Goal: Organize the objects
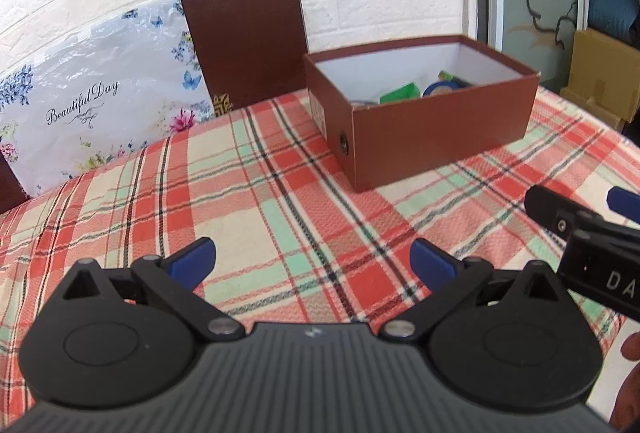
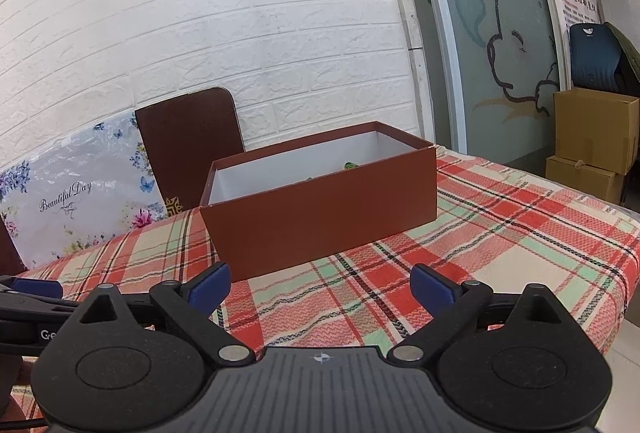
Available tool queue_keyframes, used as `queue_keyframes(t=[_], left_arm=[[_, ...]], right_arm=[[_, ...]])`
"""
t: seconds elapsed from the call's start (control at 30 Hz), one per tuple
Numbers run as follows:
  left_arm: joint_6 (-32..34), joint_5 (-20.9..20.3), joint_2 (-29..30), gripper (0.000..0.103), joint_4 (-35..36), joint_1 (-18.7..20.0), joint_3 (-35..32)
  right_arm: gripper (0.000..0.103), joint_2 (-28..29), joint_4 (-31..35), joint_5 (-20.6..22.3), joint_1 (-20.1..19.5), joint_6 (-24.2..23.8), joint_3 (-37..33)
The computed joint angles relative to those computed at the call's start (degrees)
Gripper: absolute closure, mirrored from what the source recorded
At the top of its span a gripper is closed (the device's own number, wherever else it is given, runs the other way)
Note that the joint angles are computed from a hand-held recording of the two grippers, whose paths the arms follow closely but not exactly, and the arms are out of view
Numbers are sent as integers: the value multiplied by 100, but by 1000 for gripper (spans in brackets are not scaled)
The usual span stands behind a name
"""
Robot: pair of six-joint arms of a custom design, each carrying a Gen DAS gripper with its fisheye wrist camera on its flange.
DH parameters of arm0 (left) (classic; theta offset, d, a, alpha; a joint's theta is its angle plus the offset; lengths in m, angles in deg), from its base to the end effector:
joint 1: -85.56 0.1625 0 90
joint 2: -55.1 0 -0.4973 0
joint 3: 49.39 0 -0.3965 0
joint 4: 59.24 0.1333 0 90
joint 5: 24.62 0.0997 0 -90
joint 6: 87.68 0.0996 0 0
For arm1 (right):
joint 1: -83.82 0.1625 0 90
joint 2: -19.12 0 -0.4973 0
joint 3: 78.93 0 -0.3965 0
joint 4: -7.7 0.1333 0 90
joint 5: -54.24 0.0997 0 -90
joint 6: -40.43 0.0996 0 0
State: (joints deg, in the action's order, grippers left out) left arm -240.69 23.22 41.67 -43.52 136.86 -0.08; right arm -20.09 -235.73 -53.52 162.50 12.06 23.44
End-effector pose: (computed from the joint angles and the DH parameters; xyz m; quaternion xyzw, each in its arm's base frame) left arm -0.3269 -0.7282 -0.0742 0.3785 0.8045 -0.3399 0.3066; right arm -0.0284 -0.6661 0.2232 -0.0049 -0.7055 0.6217 0.3402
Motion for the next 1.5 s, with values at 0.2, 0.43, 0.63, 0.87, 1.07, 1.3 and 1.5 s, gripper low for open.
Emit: queue_keyframes(t=[0.2,0.43,0.63,0.87,1.07,1.3,1.5], left_arm=[[-49,-19,19,0,122,5,-22],[96,-143,26,0,10,-13,9],[157,-493,102,0,-42,-48,-69],[167,-393,76,0,23,-27,-53],[35,-399,126,0,206,-1,-184],[-49,-465,175,0,340,0,-266],[-96,-491,236,0,495,6,-393]], right_arm=[[7,13,69,-37,3,37,-31],[7,20,158,-33,-5,30,-58],[7,31,210,-71,-7,33,-85],[6,48,264,-108,-4,28,-127],[6,45,284,-106,-13,24,-129],[6,65,270,-118,-8,4,-141],[6,75,267,-133,0,1,-146]])
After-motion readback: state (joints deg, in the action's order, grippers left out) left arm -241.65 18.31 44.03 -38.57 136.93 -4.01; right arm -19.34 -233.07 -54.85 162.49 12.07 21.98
